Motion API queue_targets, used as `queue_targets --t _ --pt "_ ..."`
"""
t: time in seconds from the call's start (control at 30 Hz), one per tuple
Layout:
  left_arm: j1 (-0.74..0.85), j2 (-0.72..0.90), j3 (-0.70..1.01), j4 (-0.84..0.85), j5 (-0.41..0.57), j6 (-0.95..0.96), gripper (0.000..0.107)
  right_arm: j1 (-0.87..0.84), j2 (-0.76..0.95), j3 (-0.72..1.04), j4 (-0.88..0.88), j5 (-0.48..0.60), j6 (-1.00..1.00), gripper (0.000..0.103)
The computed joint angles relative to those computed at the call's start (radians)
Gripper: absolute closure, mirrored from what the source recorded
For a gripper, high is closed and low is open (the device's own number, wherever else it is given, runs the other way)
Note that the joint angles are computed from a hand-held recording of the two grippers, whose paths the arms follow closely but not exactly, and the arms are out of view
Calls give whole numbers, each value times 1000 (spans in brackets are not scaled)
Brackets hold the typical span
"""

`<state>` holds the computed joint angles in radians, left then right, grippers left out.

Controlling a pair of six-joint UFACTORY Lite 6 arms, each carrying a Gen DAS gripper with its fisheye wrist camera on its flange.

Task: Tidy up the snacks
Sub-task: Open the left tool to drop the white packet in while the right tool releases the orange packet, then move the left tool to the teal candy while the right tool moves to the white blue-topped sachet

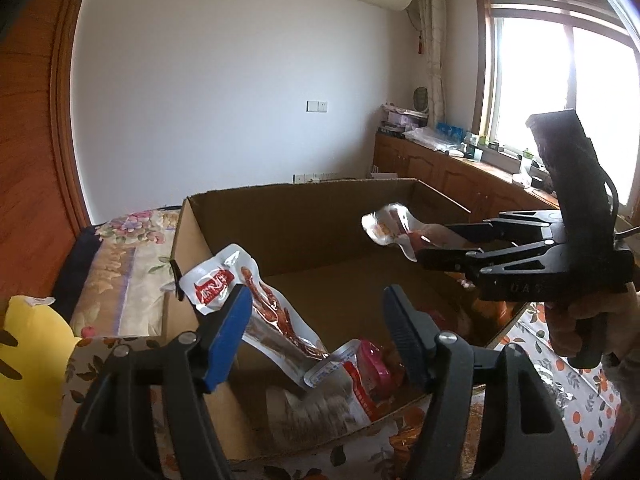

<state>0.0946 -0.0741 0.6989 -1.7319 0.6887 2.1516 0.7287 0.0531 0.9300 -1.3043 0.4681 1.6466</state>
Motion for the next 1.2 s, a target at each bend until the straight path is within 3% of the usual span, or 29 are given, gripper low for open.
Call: queue_targets --t 0.33,0.5,0.8,1.03,1.2 --pt "11 -33 -37 -24 12 41 38 49 -52 -76 -61 32 111 51" --pt "6 -59 -59 -41 4 64 38 174 -219 -246 -134 134 311 50" --pt "20 -143 -119 -44 10 80 38 452 -498 -373 75 437 257 48" --pt "133 -302 -203 116 85 -62 38 746 -651 -440 215 720 311 28" --pt "226 -449 -285 252 126 -131 38 960 -650 -483 337 857 427 24"
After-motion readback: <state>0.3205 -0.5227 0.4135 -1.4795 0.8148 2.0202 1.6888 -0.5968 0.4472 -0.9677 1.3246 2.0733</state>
